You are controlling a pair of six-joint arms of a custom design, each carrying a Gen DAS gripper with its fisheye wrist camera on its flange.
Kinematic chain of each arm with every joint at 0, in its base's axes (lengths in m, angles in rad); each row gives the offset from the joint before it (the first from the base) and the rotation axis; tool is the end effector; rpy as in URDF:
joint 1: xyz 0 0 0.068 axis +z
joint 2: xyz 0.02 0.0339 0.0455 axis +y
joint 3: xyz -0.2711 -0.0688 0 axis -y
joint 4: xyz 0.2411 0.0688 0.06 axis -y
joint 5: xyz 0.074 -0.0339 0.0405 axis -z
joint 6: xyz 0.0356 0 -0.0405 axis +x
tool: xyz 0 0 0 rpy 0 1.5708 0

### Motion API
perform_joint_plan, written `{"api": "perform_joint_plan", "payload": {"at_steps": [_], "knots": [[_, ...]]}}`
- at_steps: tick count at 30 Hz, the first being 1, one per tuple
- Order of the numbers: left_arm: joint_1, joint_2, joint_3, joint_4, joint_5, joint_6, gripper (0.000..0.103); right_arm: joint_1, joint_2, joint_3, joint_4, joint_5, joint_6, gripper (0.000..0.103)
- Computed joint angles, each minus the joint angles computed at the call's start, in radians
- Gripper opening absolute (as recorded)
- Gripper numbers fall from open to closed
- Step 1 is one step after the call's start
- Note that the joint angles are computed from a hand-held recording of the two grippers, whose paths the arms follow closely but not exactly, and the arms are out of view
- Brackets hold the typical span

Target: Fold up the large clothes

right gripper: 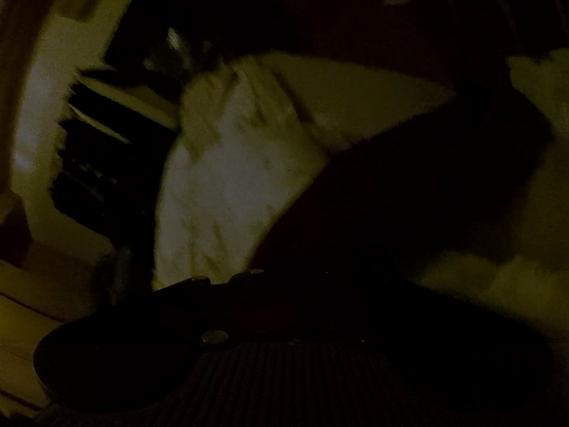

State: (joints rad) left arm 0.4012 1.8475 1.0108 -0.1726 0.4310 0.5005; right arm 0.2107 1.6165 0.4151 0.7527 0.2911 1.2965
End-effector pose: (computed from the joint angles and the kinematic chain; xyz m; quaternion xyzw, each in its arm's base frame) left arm 0.3342 0.1256 0.1455 0.1058 0.9345 -0.0670 0.3331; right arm 0.2689 0.0471 0.1342 0.4989 0.6774 0.2707 0.4679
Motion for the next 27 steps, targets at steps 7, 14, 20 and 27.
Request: {"api": "perform_joint_plan", "payload": {"at_steps": [7, 14, 20, 27], "knots": [[-0.015, -0.020, -0.009, -0.007, -0.011, 0.030, 0.103, -0.005, -0.241, -0.156, 0.063, 0.397, -0.107, 0.010], [-0.018, -0.004, 0.004, -0.013, -0.022, 0.037, 0.103, -0.258, -0.068, -0.097, -0.112, -0.175, 0.200, 0.067], [0.008, -0.019, 0.038, -0.092, 0.003, 0.052, 0.103, -0.197, -0.156, -0.108, -0.101, -0.085, 0.086, 0.081], [0.184, -0.076, 0.185, -0.416, 0.278, 0.161, 0.103, -0.178, -0.561, -0.118, -0.370, -0.203, -0.013, 0.083]]}}
